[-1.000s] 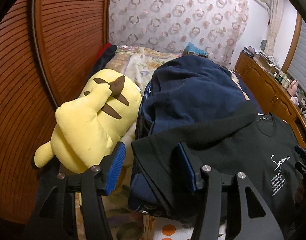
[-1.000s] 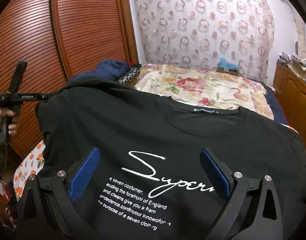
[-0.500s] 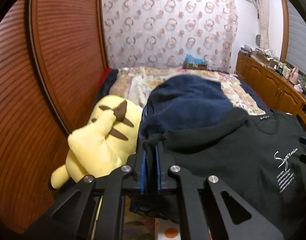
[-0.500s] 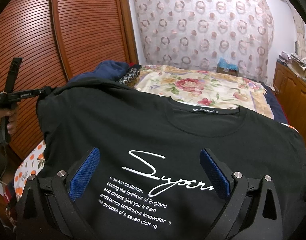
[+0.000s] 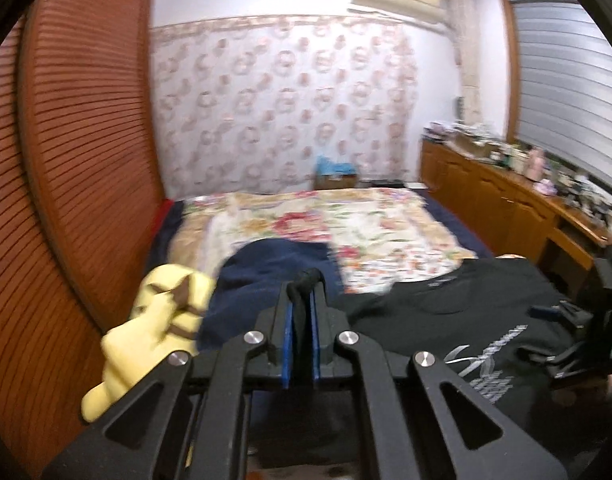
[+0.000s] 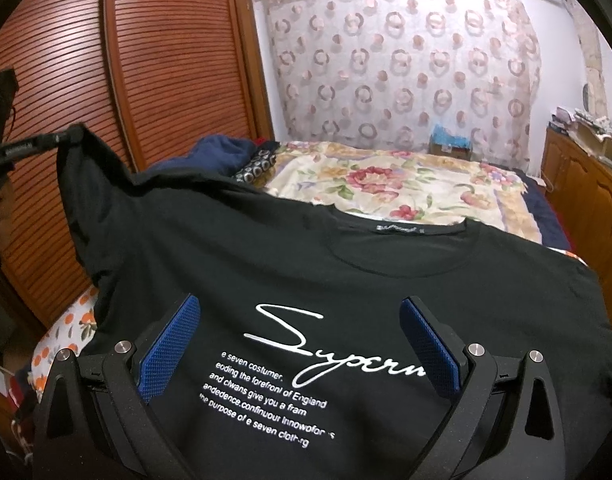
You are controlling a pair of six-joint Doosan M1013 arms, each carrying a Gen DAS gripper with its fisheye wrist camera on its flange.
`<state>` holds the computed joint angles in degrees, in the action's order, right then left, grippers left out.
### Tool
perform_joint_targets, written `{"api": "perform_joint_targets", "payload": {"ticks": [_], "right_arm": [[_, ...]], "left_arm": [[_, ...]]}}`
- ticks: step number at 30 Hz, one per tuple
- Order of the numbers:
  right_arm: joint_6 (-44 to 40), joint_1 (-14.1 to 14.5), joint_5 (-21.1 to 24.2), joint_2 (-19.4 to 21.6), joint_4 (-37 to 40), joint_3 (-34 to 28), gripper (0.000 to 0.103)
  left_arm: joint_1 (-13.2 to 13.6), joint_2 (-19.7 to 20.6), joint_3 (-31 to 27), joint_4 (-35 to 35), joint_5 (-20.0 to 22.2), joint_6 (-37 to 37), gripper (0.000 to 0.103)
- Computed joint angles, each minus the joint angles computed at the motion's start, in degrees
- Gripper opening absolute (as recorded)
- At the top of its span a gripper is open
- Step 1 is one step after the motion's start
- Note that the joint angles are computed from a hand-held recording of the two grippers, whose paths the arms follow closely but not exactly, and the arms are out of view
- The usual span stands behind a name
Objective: Fold small clothes
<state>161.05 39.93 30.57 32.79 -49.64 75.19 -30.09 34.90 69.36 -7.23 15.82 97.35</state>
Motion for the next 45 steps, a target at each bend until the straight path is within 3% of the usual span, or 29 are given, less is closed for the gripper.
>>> {"api": "perform_joint_targets", "payload": {"ticks": [2, 4, 12, 16, 20, 24, 27, 35, 41, 45], "right_arm": [[1.9, 0.1, 0.1, -0.6, -1.8, 0.8, 0.102], [4.6, 0.3, 0.6, -1.2, -4.1, 1.8, 0.102], [15.3, 0.9, 3.8, -4.5, -11.7, 7.1, 0.102], [18.7, 1.0, 5.2, -5.8, -12.9, 9.4, 0.102], [19.6, 0.6, 5.4, -6.7, -12.4, 10.8, 0.102], [17.9, 0.3, 5.4, -6.7, -10.9, 10.8, 0.102], [15.2, -0.1, 3.6, -6.5, -8.8, 10.5, 0.098], [-2.3, -1.2, -0.4, -3.5, 4.0, 5.5, 0.086], [-20.9, -1.5, -1.0, 1.0, 19.2, -1.6, 0.074], [-33.0, -1.6, 0.1, 4.7, 29.9, -7.4, 0.068]], "left_arm": [[-1.0, 0.7, -1.7, -5.6, 2.3, 6.7, 0.003], [-2.1, 1.6, -3.4, -6.5, 4.4, 9.1, 0.003], [-5.9, 4.2, -8.5, -6.6, 10.9, 12.3, 0.004], [-6.7, 6.0, -11.5, -5.7, 15.9, 11.7, 0.018], [-6.9, 5.2, -9.3, -6.2, 14.2, 12.3, 0.039], [-6.2, 4.5, -7.5, -6.8, 13.6, 12.2, 0.049], [-5.6, 3.7, -4.8, -7.2, 11.7, 11.5, 0.058], [-3.9, 1.7, 3.2, -6.9, 6.9, 7.4, 0.059], [-3.3, 0.2, 9.2, -9.2, 3.6, 7.2, 0.059], [-2.9, 0.5, 9.9, -5.0, 3.9, 2.6, 0.059]]}}
